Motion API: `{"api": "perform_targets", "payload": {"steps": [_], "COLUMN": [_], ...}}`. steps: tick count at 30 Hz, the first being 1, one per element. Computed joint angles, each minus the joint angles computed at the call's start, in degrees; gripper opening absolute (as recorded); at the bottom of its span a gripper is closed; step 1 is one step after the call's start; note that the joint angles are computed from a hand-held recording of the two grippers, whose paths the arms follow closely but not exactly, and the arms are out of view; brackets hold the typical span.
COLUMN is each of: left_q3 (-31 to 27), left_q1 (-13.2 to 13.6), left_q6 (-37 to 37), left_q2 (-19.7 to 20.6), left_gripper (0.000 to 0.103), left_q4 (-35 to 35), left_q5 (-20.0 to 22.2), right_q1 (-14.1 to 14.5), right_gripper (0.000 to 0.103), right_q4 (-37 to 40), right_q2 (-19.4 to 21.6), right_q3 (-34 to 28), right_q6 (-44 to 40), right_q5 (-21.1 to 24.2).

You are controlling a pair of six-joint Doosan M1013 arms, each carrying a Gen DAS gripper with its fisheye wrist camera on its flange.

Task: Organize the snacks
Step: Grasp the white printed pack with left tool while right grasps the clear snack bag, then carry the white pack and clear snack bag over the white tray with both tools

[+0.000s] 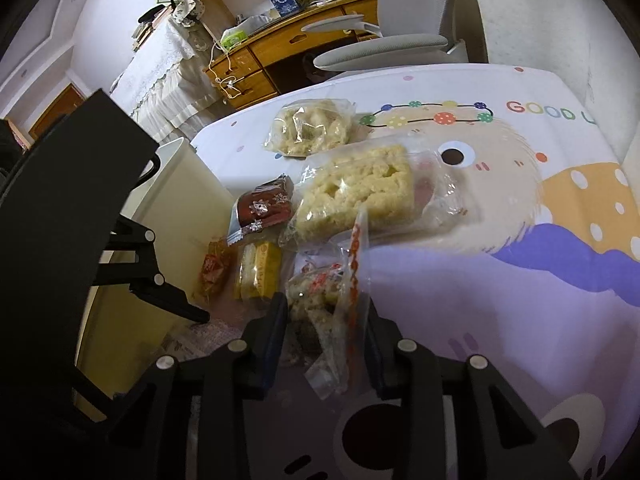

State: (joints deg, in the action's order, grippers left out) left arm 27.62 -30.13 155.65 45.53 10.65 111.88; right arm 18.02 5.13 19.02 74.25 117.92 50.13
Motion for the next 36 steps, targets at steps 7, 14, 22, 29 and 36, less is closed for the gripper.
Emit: {"api": "perform_targets", "payload": {"steps": [7, 14, 22, 29, 36], "left_q3": [2.25, 4.69, 6.1, 6.5, 0.62], "left_q1": [0.18, 0.67, 1.44, 3.15, 4.99], "left_q6": [-2.99, -7.16, -13.69, -19.26, -25.4], "left_q2": [-1.19, -2.94, -4.69, -6.51, -5.64], "left_gripper": [0.055, 0.045, 0.043, 0.042, 0.042], "left_q4": [-0.17, -1.08, -4.61, -10.22, -16.3], "left_q5": [-2.32, -5.21, -6.65, -7.59, -4.27], "right_q1": [-0.34, -0.07, 1.59, 2.96, 5.07], "right_gripper": [0.035, 0.035, 0.034, 0.034, 0.034], "right_q4": [-1.13, -2.35, -4.75, -4.12, -5.21], "right_q2": [-1.45, -3.29, -4.22, -5.25, -5.8], "right_q3": [1.22, 2.81, 2.51, 2.92, 1.77], "right_q6": [3.95, 12.83, 24.18, 30.22, 34.16], "right_q5": [2.17, 4.98, 10.3, 11.87, 11.68]}}
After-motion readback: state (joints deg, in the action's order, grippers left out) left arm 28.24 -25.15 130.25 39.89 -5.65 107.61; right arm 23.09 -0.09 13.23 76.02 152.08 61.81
